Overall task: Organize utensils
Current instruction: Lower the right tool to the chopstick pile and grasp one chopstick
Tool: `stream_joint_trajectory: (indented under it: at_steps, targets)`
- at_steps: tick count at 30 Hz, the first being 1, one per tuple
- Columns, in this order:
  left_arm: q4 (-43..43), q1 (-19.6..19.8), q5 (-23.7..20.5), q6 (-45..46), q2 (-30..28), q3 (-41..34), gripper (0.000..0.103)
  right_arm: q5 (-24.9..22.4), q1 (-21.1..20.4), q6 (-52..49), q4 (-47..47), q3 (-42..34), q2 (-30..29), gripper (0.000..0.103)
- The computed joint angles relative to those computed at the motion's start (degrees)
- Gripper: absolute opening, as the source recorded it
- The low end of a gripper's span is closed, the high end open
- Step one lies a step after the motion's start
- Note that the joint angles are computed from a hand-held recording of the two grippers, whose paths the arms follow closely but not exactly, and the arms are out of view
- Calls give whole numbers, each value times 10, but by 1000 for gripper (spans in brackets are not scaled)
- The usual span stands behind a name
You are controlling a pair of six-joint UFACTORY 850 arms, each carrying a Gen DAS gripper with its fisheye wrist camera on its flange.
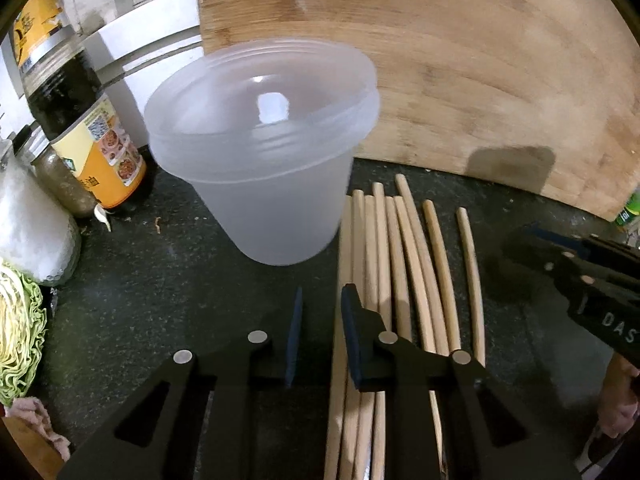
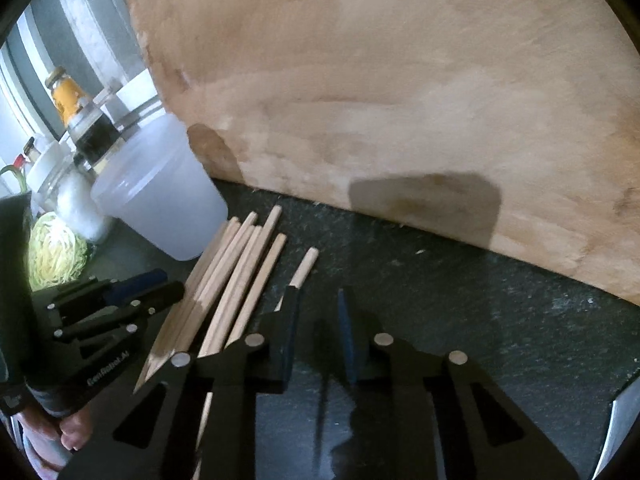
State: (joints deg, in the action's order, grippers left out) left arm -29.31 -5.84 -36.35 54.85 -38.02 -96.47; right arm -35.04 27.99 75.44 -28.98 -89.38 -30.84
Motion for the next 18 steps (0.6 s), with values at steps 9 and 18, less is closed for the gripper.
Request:
stream_joint_trajectory:
  at_steps: [9, 18]
  targets:
    - [11, -5, 57, 1, 27, 45, 19, -64, 4, -70, 39, -87, -64, 19]
    - [-23, 19, 40, 11, 39, 70, 13, -100, 13, -91, 34, -130, -93, 19]
